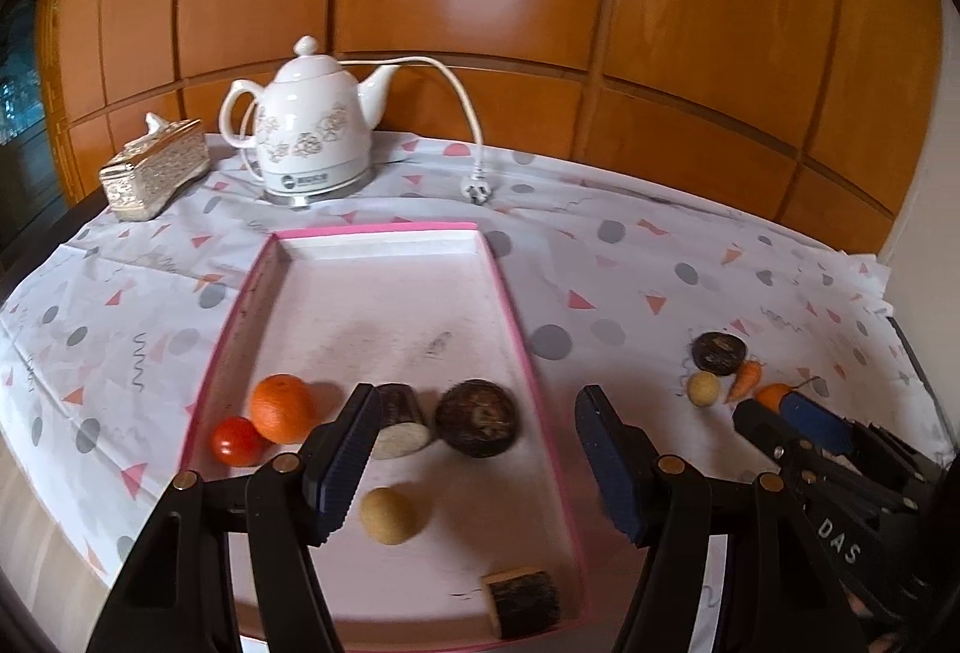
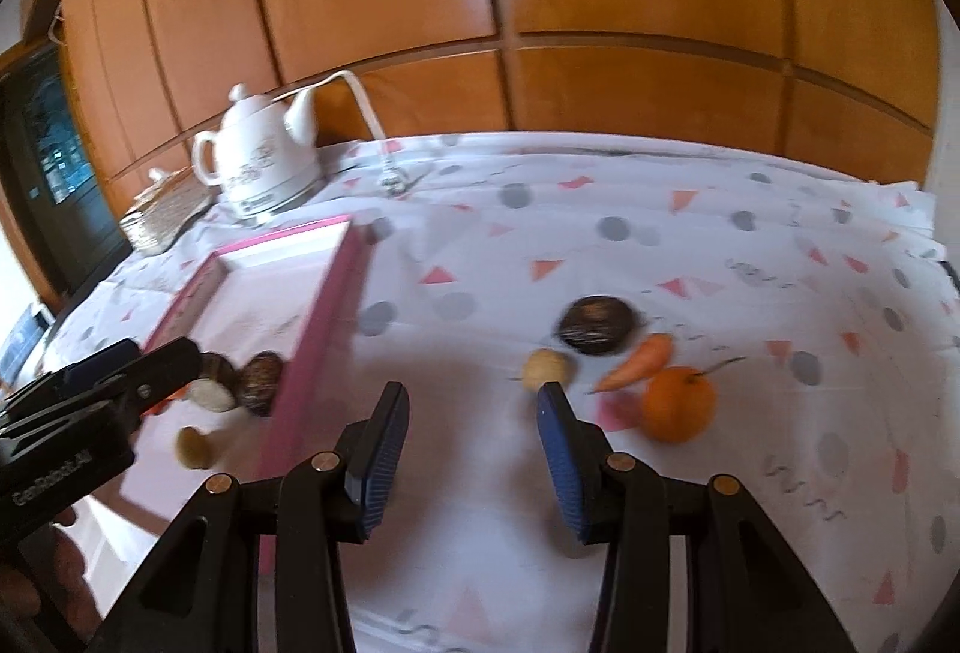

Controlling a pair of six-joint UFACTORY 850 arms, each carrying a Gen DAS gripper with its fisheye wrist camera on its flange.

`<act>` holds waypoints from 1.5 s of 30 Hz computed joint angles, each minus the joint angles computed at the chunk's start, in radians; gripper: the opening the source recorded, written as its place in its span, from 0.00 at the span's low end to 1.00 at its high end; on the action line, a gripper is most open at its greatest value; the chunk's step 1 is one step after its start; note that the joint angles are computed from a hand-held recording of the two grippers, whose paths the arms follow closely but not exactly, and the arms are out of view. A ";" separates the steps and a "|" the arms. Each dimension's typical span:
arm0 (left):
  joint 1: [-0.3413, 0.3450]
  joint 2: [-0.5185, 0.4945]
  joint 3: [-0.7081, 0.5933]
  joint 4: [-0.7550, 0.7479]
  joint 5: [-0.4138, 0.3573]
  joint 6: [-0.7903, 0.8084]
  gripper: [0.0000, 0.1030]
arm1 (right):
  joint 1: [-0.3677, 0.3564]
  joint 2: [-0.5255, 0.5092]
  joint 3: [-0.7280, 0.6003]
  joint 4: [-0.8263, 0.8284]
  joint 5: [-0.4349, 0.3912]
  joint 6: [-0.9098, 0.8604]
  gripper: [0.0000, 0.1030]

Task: Organize fruits
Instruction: 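Move the left tool to the yellow round fruit while the right tool approaches the mandarin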

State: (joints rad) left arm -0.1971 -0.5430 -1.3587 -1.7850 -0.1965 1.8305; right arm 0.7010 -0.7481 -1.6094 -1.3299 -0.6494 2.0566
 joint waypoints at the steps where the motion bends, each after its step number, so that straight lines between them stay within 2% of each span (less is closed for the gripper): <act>1: -0.005 -0.001 -0.001 0.018 -0.005 -0.012 0.66 | -0.002 0.006 0.013 -0.002 -0.013 0.014 0.44; 4: -0.017 -0.005 -0.008 0.091 -0.027 -0.071 0.66 | -0.011 0.032 0.064 -0.001 -0.036 0.063 0.44; 10: -0.053 -0.011 -0.019 0.148 -0.052 -0.078 0.66 | -0.029 0.082 0.156 0.021 -0.062 0.137 0.44; 18: -0.099 -0.051 -0.069 0.400 -0.095 -0.283 0.65 | -0.042 0.114 0.225 0.041 -0.078 0.185 0.44; 20: -0.107 -0.070 -0.092 0.451 -0.115 -0.330 0.60 | -0.045 0.115 0.232 0.041 -0.072 0.194 0.44; 26: -0.138 -0.168 -0.218 0.723 -0.170 -0.616 0.43 | -0.052 0.123 0.254 0.035 -0.059 0.217 0.44; 27: -0.141 -0.184 -0.237 0.745 -0.183 -0.645 0.42 | -0.053 0.124 0.256 0.033 -0.058 0.219 0.44; 32: -0.163 -0.227 -0.288 0.770 -0.169 -0.670 0.41 | -0.062 0.127 0.267 0.032 -0.042 0.229 0.44; 41: -0.183 -0.317 -0.408 0.956 -0.188 -0.894 0.41 | -0.078 0.135 0.285 0.038 -0.027 0.242 0.44; 42: -0.184 -0.323 -0.414 0.962 -0.192 -0.901 0.38 | -0.079 0.136 0.287 0.038 -0.026 0.243 0.44; 44: -0.182 -0.334 -0.425 0.955 -0.206 -0.900 0.27 | -0.082 0.136 0.289 0.041 -0.023 0.243 0.44; 45: -0.181 -0.335 -0.421 0.933 -0.199 -0.883 0.25 | -0.083 0.136 0.289 0.043 -0.021 0.242 0.44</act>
